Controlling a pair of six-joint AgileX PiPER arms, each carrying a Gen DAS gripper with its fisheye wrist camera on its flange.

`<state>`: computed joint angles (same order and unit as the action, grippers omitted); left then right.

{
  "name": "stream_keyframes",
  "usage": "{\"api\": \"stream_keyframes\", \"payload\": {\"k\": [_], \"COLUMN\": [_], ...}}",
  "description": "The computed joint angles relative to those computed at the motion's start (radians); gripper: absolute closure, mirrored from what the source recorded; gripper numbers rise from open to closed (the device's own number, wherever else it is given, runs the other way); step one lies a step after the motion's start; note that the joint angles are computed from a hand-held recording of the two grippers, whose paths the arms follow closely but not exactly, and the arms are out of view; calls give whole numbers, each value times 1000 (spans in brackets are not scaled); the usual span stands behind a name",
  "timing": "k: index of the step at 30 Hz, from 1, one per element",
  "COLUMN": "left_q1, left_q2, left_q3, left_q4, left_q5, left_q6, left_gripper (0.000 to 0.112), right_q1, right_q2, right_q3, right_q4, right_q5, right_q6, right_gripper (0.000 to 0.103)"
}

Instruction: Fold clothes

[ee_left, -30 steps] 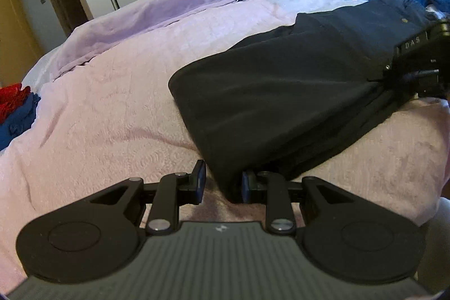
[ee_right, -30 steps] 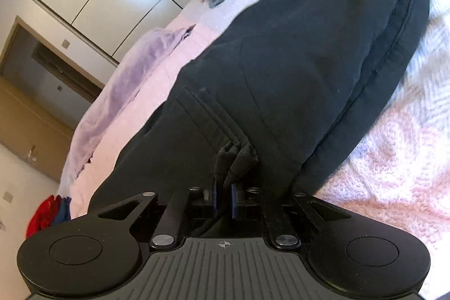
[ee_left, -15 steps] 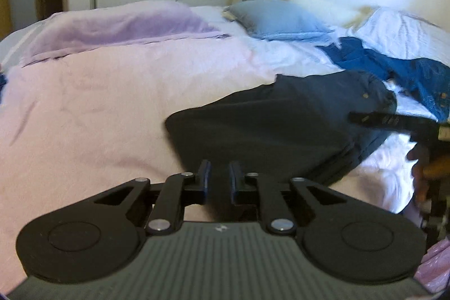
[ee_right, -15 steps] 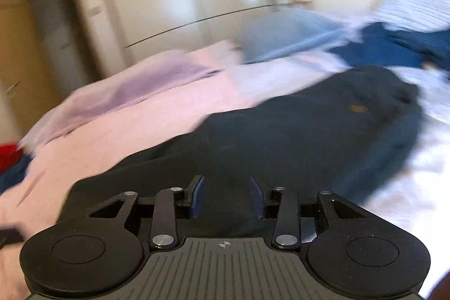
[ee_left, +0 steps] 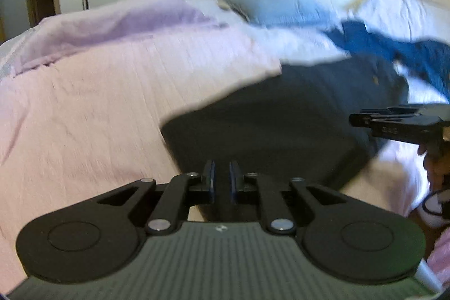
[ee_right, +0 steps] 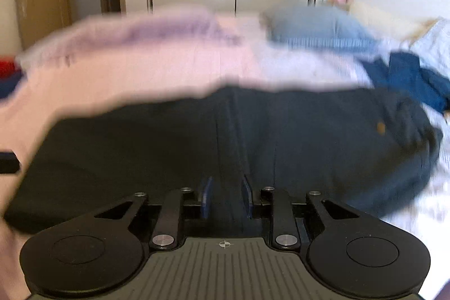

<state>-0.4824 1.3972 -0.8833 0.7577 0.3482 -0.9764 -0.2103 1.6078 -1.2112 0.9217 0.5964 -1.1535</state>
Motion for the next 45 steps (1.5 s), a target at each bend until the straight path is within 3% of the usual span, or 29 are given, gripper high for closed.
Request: {"api": "stream_keyframes", "payload": {"k": [3,6,13,16,18,21,25,27,29,31,33,36,39,43,45], "left_q1": [33,61,73,70,61,48,-21,-73,-109,-139,-163,-203,-258,-287,-310], "left_q2": [119,232,376,351,301,196,96,80,83,81,66,56,116,166,151], "left_q3": [-100,-175,-197,-199,-182,-132,-59,-19,-9,-12,-24,-42,-61,-155,-177], "left_q4": [94,145,482,416,353,191,-3,21,66,76,68,58,114,51,31], "left_q5": [-4,-17,-27,-8,11,20,59,91,128,165,198,245,310,426,482], "left_q6": [-28,-46,-364,-313,-273,-162,-29,-100,-204,-260,-273,-289,-346,-325,-338], "left_gripper": [102,102,101,101,102,102,101,101,100,101,101,101,101,101,101], "right_q1": [41,107,145,97,73,30,-33,-30,-1,3,13,-21,-8,-10,-14], "right_q2": [79,168,359,402,373,254,83,11,1,-14,-39,-87,-68,-42,-64], "right_q3": [-107,-187,-303,-395,-387,-273,-76,21,98,119,95,111,115,89,54], "right_q4": [46,0,-79,-68,-46,51,128,84,2,10,-55,24,-101,-159,-223], "right_q5": [1,-56,-142,-16,13,19,110,99,21,2,17,56,62,87,140], "right_q6": [-21,-15,-4,75,78,-6,-112,-132,-114,-129,-48,-112,-33,31,120], "right_gripper": [77,77,76,76,76,76,76,76,76,76,76,76,76,76,76]}}
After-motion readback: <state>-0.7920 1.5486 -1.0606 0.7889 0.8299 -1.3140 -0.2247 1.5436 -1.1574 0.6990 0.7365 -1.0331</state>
